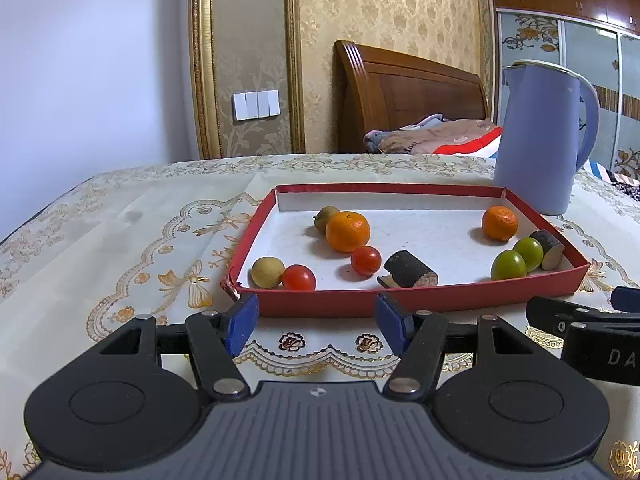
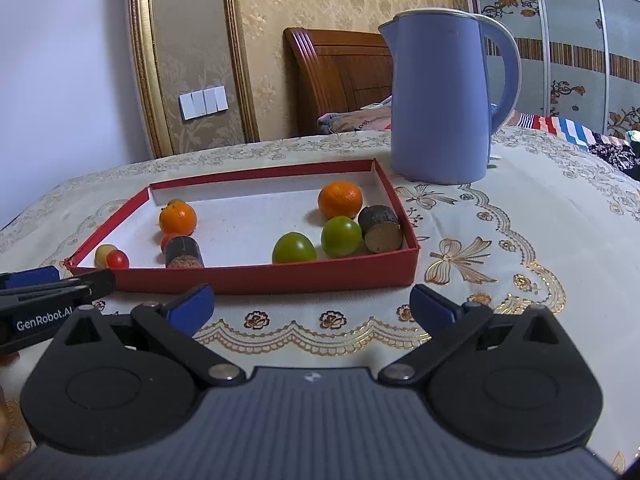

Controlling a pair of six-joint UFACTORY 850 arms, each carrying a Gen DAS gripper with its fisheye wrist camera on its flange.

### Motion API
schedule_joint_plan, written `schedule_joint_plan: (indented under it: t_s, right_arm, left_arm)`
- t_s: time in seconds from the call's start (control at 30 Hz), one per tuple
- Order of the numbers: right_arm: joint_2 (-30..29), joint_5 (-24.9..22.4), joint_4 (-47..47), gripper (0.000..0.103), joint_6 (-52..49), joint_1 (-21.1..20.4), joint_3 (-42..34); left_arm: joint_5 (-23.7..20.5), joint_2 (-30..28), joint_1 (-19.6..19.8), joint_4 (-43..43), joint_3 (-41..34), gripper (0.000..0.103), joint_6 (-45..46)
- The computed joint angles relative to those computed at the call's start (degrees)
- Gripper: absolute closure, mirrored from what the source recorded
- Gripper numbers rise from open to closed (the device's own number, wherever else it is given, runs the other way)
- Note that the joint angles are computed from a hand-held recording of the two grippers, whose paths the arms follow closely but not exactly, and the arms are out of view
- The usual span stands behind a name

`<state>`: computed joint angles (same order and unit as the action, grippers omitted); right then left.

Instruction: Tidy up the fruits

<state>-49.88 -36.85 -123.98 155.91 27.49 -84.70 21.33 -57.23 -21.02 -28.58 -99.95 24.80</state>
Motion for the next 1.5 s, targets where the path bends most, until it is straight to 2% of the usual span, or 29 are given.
schedule_joint_plan:
  t_s: [0.23,0.37,0.53,1.5]
  right_arm:
    - [-0.3,1.0,1.9,0.0,-1.8,-0.1,-0.7]
    - [-0.4,1.2,2.2,0.0,-1.9,-0.2,-0.8]
    - [-0.6,1.6,3.0,0.0,-2.9,-0.2,-1.2]
    - [-1.0,2.4,4.9,0.0,-4.9,-0.2,-1.9]
  left_arm:
    - [0.4,0.1,-0.1,-0.3,0.2,0.039,0.2]
    - [0.7,0.3,0.0,1.1,0.7,0.032,-1.2]
    - [1.9,0.7,-0.2,1.1,1.5,0.031,-0.7]
    - [1.5,0.9,-0.1,2.7,1.9,0.031,-1.7]
